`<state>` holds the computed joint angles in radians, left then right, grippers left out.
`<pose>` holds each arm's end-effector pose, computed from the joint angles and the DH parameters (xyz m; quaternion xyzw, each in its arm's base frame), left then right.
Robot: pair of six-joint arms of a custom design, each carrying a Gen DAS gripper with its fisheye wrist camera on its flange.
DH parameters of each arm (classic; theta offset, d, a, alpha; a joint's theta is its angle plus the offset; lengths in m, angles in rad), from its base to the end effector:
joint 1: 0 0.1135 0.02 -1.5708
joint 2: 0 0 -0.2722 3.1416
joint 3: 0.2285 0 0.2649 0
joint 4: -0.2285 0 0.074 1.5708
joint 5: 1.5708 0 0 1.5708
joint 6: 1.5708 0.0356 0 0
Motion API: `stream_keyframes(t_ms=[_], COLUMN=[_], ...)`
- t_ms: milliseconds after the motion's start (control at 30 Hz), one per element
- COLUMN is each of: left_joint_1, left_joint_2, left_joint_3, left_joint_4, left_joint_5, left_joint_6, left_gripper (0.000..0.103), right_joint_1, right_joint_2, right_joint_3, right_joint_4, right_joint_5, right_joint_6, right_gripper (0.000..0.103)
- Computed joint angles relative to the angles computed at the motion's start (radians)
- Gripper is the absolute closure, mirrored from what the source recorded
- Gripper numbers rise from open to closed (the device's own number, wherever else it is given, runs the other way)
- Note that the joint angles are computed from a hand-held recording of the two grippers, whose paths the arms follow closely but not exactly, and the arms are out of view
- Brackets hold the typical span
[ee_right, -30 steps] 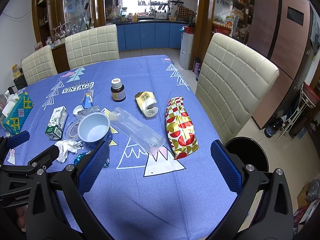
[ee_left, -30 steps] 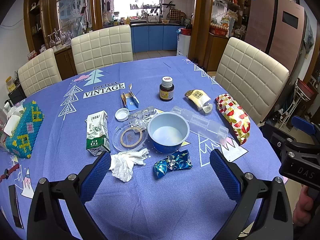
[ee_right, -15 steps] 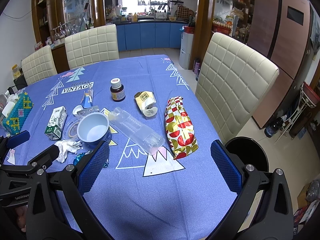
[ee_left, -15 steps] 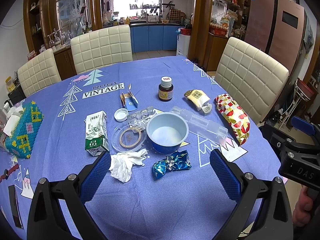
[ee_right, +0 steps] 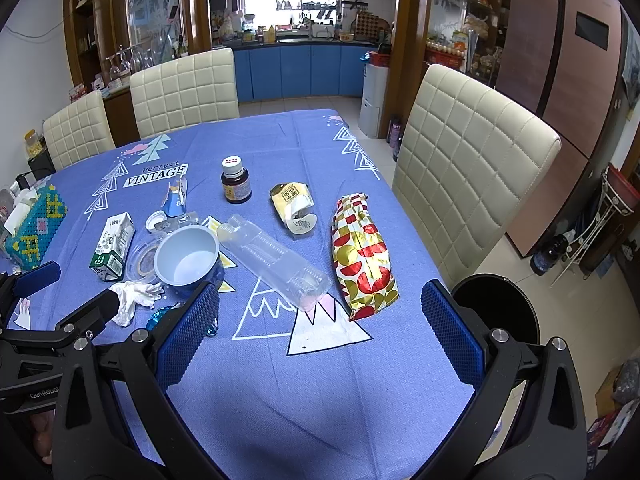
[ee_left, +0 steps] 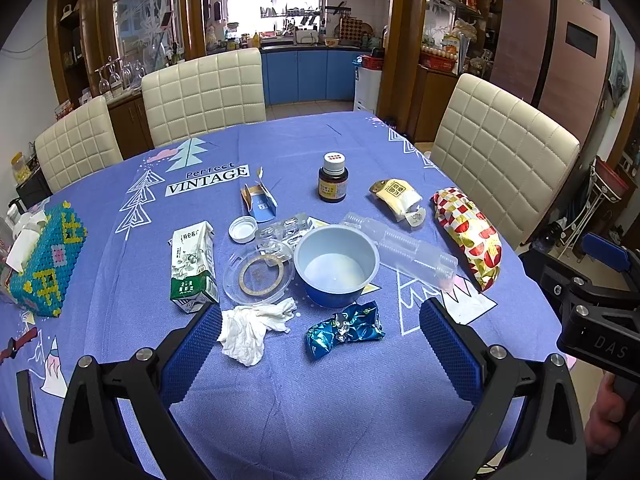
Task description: Collect trash
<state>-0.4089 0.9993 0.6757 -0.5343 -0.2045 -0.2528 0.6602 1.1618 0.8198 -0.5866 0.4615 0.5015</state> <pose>0.1934 -0.0759 0.2349 0.0372 0.9322 -0.0223 0.3594 0.1980 0.1337 0.2485 -0.0013 0.9266 -0.0128 0.3759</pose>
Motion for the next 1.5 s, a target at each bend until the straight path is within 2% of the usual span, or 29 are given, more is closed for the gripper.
stream_keyframes(t_ms=[800, 1000, 1167, 1367, 1500], left_joint_1=[0.038, 0.052, 0.062, 0.13, 0.149], left_joint_2=[0.026, 0.044, 0.064, 0.136, 0.172], left_joint_3=[-0.006, -0.009, -0.032, -0.057, -0.093], left_joint_4=[0.031, 0.054, 0.108, 0.179, 0.243], left_joint_5=[0.044, 0.067, 0.075, 0.173, 0.173], left_joint_6=[0.02, 0.025, 0.038, 0.049, 0.064], left_gripper=[0.006, 0.006, 0.006, 0.006, 0.006], right_joint_1=[0.014, -0.033, -0.068, -0.117, -0.137], right_joint_2=[0.049, 0.045, 0.07, 0.134, 0.193], right_joint_3=[0.032, 0.007, 0.01, 0.006, -0.014], right_joint_4=[0.003, 0.027, 0.043, 0.099, 0.165], right_joint_5=[0.002, -0.039, -0.079, -0.118, -0.125], right_joint_6=[0.014, -0.023, -0.043, -0.084, -0.133], right_gripper=[0.003, 0.003, 0.003, 0.003, 0.003])
